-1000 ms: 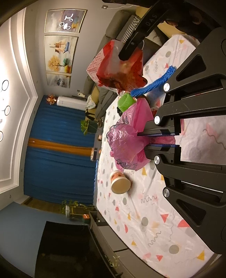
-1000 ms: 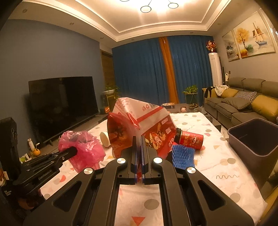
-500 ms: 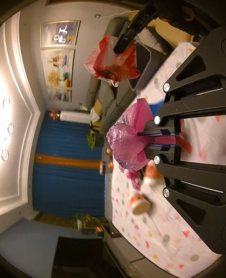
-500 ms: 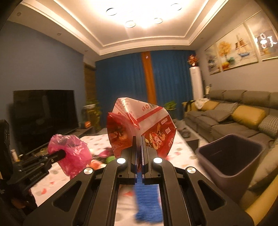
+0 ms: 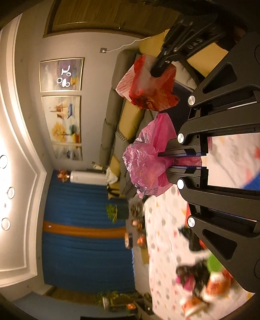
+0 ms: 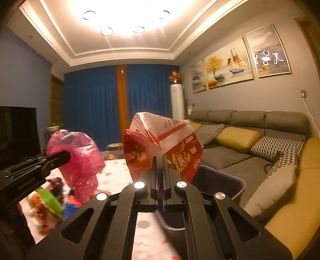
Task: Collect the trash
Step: 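Carry both items over the grey bin and open both tools to drop them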
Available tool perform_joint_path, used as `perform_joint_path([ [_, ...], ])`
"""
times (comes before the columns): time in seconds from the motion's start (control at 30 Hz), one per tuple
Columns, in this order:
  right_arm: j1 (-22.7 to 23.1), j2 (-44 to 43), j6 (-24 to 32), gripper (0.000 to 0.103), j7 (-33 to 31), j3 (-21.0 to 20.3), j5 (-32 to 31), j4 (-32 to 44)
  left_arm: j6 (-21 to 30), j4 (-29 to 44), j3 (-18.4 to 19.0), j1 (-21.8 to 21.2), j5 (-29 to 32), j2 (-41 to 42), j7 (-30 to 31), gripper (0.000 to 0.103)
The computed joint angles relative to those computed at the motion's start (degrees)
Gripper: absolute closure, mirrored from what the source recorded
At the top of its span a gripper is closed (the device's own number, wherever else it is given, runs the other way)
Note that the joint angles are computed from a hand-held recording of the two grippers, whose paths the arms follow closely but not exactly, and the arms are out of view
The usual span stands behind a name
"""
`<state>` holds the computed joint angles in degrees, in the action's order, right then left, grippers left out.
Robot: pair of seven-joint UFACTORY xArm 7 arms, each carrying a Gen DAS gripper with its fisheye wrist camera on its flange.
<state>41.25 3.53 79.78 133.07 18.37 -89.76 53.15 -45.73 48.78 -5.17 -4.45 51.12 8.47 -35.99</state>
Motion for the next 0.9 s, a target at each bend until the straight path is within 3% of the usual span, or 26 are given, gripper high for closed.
perform_joint_path([
  [0.2, -2.95, -1.27, -3.48, 0.099, 1.65, -1.83, -0.20, -1.27, 5.26, 8.91, -3.60, -3.10, -0.60, 7.84, 0.08, 0.097],
  [0.6, -6.44, -1.66, -6.68, 0.099, 1.75, -2.44, 0.72, -1.37, 12.70, 22.45, -8.78, -3.76, 6.41, 18.50, -5.37, 0.097],
  [0.87, -8.06, -1.57, -8.95, 0.099, 1.42, -3.19, 1.45, -0.98, 15.73, 28.83, -10.68, -3.35, 13.17, 22.55, -12.10, 0.096],
  [0.9, -8.15, -1.45, -9.03, 0.099, 1.38, -3.20, 1.61, -0.85, 16.36, 30.35, -12.59, -1.85, 16.30, 23.67, -14.25, 0.096],
])
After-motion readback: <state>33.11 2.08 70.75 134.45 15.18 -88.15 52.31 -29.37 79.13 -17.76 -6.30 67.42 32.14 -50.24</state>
